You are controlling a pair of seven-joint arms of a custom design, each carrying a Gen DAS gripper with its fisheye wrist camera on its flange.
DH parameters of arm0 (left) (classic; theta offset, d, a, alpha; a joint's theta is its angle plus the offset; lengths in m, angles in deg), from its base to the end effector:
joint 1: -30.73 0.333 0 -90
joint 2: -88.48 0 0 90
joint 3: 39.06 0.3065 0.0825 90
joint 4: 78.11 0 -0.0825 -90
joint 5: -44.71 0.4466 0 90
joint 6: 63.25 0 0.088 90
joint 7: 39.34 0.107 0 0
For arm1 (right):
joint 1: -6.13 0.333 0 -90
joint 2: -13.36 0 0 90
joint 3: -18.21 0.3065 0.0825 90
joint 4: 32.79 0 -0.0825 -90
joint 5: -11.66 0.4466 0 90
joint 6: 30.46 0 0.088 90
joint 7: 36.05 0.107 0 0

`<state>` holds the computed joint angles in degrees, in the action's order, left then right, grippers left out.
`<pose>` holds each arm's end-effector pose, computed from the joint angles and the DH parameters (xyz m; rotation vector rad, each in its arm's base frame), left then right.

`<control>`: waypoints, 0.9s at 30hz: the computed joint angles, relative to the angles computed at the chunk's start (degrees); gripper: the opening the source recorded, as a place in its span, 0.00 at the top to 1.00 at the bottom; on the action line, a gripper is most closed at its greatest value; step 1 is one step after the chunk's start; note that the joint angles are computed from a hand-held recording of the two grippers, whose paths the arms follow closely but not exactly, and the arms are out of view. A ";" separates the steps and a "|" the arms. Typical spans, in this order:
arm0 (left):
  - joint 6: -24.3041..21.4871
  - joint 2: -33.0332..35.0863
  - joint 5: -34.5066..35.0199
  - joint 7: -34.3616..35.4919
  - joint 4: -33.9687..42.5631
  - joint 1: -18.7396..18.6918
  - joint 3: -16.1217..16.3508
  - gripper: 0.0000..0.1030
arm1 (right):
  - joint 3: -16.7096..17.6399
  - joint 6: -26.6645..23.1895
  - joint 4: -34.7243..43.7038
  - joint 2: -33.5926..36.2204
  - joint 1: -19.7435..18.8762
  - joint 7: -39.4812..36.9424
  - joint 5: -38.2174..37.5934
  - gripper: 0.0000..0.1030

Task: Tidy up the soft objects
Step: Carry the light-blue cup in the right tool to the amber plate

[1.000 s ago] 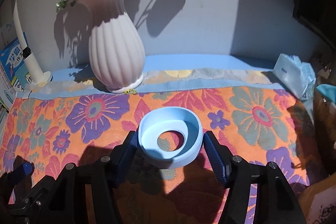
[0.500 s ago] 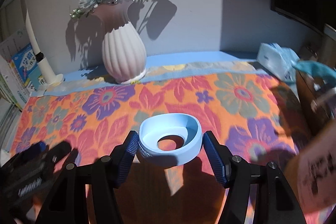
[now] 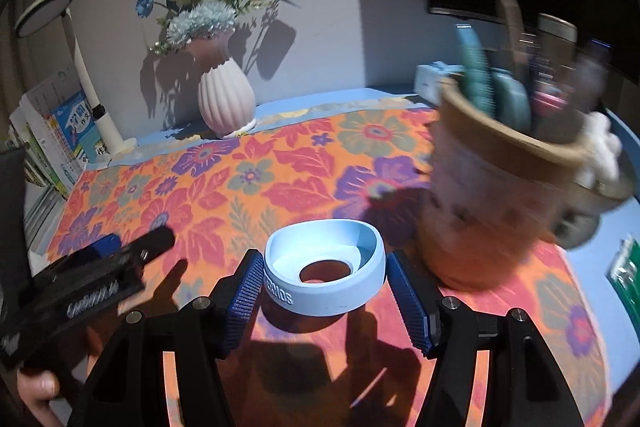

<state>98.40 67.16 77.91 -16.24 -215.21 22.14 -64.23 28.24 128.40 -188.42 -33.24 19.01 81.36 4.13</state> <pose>0.4322 -0.3335 0.4862 -1.8151 1.7142 -0.9933 0.3876 0.1722 0.5282 -1.6819 1.6373 -0.6434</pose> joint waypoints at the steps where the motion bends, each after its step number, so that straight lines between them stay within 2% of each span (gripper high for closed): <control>1: 0.05 0.44 -0.11 -0.43 0.42 -0.07 -0.30 0.12 | -0.01 -0.65 -0.83 -1.42 -0.01 0.14 -0.01 0.39; 5: -1.42 2.31 0.94 -1.97 2.72 -0.66 -1.72 0.12 | -2.20 -3.65 -5.52 -8.79 -0.51 0.01 0.97 0.39; 9: -3.90 4.12 5.13 -2.35 5.89 -2.21 -3.01 0.12 | -2.30 -5.26 -8.75 -14.03 -4.33 1.39 0.59 0.39; 17: -7.29 8.05 10.38 -2.10 11.32 -6.66 -1.78 0.12 | -4.82 -6.08 -11.08 -20.03 -11.09 2.02 0.42 0.39; 23: -10.10 9.58 12.04 -3.45 13.31 -9.02 0.05 0.12 | -5.69 -3.10 -7.55 -17.72 -16.24 1.88 -0.21 0.39; 27: -11.85 10.19 12.09 -3.19 14.41 -9.88 0.85 0.12 | -5.62 0.51 -2.44 -11.29 -19.13 2.17 -0.47 0.39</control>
